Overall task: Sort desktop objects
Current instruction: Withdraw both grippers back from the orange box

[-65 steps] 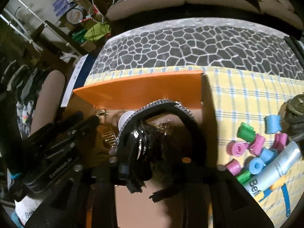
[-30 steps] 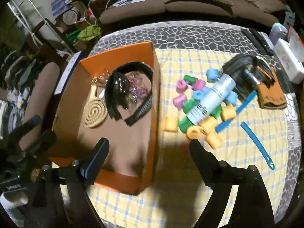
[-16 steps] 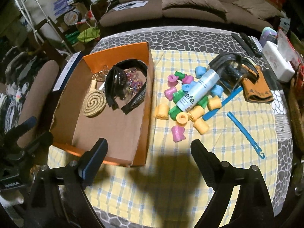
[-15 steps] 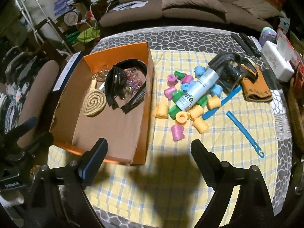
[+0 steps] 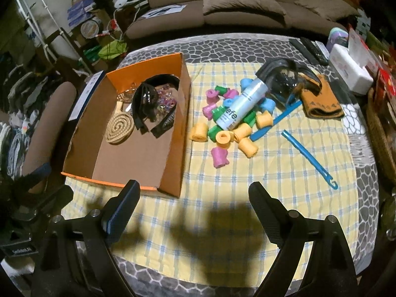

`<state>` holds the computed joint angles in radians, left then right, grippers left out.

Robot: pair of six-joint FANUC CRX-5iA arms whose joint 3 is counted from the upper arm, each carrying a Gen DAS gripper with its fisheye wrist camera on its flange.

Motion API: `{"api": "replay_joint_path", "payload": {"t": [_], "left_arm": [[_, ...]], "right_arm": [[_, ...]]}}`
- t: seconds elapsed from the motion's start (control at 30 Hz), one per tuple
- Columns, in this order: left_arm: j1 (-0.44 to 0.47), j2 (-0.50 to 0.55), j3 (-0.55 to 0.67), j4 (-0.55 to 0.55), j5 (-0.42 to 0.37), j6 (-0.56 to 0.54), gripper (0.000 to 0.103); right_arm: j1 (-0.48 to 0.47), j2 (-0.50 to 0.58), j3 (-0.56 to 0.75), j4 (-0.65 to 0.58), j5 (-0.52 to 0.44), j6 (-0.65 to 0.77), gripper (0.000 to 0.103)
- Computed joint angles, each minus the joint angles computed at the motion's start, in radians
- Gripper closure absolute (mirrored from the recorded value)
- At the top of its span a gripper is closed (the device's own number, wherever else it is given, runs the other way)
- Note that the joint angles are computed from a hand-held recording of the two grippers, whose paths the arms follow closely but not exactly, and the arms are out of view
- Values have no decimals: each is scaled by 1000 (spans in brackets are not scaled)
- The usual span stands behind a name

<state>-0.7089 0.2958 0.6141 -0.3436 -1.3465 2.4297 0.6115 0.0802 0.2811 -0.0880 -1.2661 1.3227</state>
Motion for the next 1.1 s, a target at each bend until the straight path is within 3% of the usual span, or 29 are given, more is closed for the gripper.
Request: {"api": "replay_joint_path", "payload": {"t": [0.33,0.73,0.9,1.1], "left_arm": [[26,-50,-94,13,29,35,0],[51,-99,-162,12,61,62,0],[45,-89,-146,15,64,56,0],[27,-53,-96,18,65,48,0]], "right_arm": [[-40,43,16,-202,2,-15,12],[-9,100,30,-268,24,-21,13],[21,100,27,-251,24,-9,12],[-6,98,42,-295,-12,67,14]]}}
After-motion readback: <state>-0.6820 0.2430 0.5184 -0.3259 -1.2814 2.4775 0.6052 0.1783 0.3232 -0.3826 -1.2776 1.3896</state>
